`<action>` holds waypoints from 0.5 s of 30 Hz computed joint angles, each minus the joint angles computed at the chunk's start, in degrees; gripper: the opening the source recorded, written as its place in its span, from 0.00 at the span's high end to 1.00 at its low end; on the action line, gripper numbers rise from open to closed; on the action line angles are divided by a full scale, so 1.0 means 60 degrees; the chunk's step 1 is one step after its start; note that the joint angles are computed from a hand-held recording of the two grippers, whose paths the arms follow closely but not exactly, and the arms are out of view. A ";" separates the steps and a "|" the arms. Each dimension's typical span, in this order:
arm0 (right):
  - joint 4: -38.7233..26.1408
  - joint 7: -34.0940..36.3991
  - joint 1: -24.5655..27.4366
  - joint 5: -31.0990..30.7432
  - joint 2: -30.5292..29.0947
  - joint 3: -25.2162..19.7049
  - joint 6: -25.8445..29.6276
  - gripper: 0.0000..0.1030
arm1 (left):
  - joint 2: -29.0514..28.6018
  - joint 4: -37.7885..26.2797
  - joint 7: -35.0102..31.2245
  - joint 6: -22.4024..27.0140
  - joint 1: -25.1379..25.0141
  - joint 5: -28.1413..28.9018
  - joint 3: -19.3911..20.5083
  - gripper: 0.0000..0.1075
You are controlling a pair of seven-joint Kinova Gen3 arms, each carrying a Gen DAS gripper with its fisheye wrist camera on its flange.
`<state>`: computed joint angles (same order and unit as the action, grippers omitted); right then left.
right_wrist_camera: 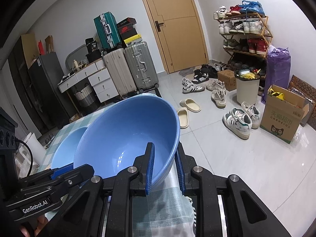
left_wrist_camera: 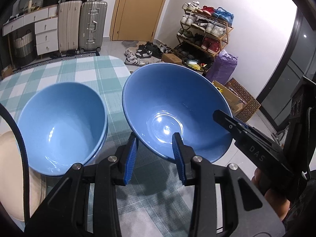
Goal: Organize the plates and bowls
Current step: 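Lift the held blue bowl with both tools over the other blue bowls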
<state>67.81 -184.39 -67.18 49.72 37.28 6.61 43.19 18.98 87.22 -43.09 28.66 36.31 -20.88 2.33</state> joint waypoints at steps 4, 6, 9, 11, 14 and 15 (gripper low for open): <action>0.0195 -0.0323 -0.0206 0.0326 -0.0147 0.0110 -0.0001 0.79 | -0.0291 0.0121 0.0206 0.0061 0.0190 -0.0295 -0.0079 0.70; 0.0167 -0.0429 -0.0280 0.0477 -0.0192 0.0103 0.0096 0.79 | -0.0438 0.0161 0.0279 0.0139 0.0219 -0.0442 -0.0045 0.70; 0.0011 -0.0417 -0.0323 0.0616 -0.0199 0.0020 0.0305 0.79 | -0.0683 0.0276 0.0518 0.0197 0.0287 -0.0782 -0.0029 0.70; -0.0034 -0.0448 -0.0377 0.0723 -0.0234 -0.0019 0.0365 0.79 | -0.0862 0.0351 0.0707 0.0263 0.0315 -0.1006 0.0035 0.70; -0.0223 -0.0427 -0.0452 0.0842 -0.0184 -0.0069 0.0533 0.79 | -0.1143 0.0486 0.1077 0.0402 0.0356 -0.1424 0.0150 0.70; -0.0299 -0.0410 -0.0497 0.0885 -0.0172 -0.0080 0.0593 0.79 | -0.1232 0.0492 0.1177 0.0486 0.0350 -0.1555 0.0210 0.70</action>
<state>66.01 -186.85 -70.16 55.03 36.25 6.14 46.75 11.59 90.17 -36.03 31.58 38.40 -30.21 3.59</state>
